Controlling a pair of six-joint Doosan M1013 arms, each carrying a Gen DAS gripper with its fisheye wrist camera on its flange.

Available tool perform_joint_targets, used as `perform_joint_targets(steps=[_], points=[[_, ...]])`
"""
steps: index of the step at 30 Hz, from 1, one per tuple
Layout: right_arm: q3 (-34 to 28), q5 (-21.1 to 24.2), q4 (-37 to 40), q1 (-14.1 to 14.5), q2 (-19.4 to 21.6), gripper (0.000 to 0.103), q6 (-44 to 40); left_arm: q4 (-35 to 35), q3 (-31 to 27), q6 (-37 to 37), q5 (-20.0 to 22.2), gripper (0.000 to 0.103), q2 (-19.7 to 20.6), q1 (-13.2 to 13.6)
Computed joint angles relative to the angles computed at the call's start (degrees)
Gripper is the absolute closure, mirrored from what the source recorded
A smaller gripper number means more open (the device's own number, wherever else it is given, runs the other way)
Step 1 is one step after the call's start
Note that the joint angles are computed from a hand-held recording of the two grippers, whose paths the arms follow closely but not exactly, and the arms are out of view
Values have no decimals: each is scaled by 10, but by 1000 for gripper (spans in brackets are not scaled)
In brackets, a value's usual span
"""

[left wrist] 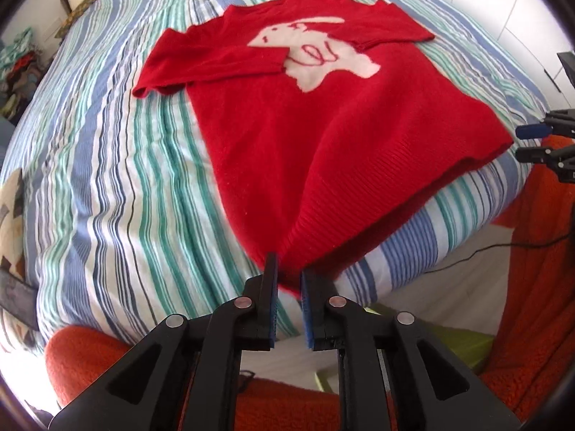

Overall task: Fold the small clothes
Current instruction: 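Grasp the sweater hem with both tools and pull it straight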

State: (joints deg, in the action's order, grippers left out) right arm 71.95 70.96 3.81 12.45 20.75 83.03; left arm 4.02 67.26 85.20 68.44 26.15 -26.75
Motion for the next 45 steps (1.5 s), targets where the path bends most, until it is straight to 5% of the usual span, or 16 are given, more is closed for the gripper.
perform_joint_targets(steps=[1, 2, 4, 6, 12, 19, 20, 21, 22, 27, 32, 35, 36, 38, 39, 45], points=[[5, 16, 8, -4, -1, 54, 3, -10, 4, -14, 0, 85, -3, 6], [11, 23, 20, -9, -3, 51, 7, -20, 8, -35, -6, 80, -6, 12], [24, 22, 51, -23, -11, 51, 28, -41, 18, -83, -29, 45, -15, 22], [36, 5, 98, -43, -17, 51, 62, -59, 30, -122, -61, 35, -22, 29], [97, -58, 353, -102, -16, 51, 134, -100, 35, -196, -85, 35, -16, 41], [108, -81, 420, -97, 3, 51, 138, -142, 71, -236, -155, 27, -45, 64], [103, -76, 420, -97, 6, 55, 138, -138, 66, -239, -144, 27, -40, 64], [94, -65, 411, -95, 12, 77, 136, -133, 58, -237, -127, 27, -34, 62], [81, -52, 385, -90, 19, 99, 139, -128, 50, -228, -109, 28, -26, 58], [59, 3, 287, -87, 14, 99, 167, -104, 18, -184, -31, 40, 11, 35], [60, -12, 277, -86, 15, 96, 171, -120, 3, -184, -11, 49, 32, 34], [68, -26, 309, -89, 15, 71, 171, -155, -1, -152, -15, 97, 36, 35], [73, -30, 319, -89, 13, 66, 164, -157, -3, -148, -14, 99, 38, 33], [62, -16, 307, -83, 21, 73, 154, -130, -9, -145, -8, 100, 39, 25], [55, -9, 295, -79, 24, 100, 154, -120, -10, -141, -7, 100, 36, 23], [19, 50, 192, -75, 18, 100, 158, -54, -10, -137, 31, 101, 25, 17]])
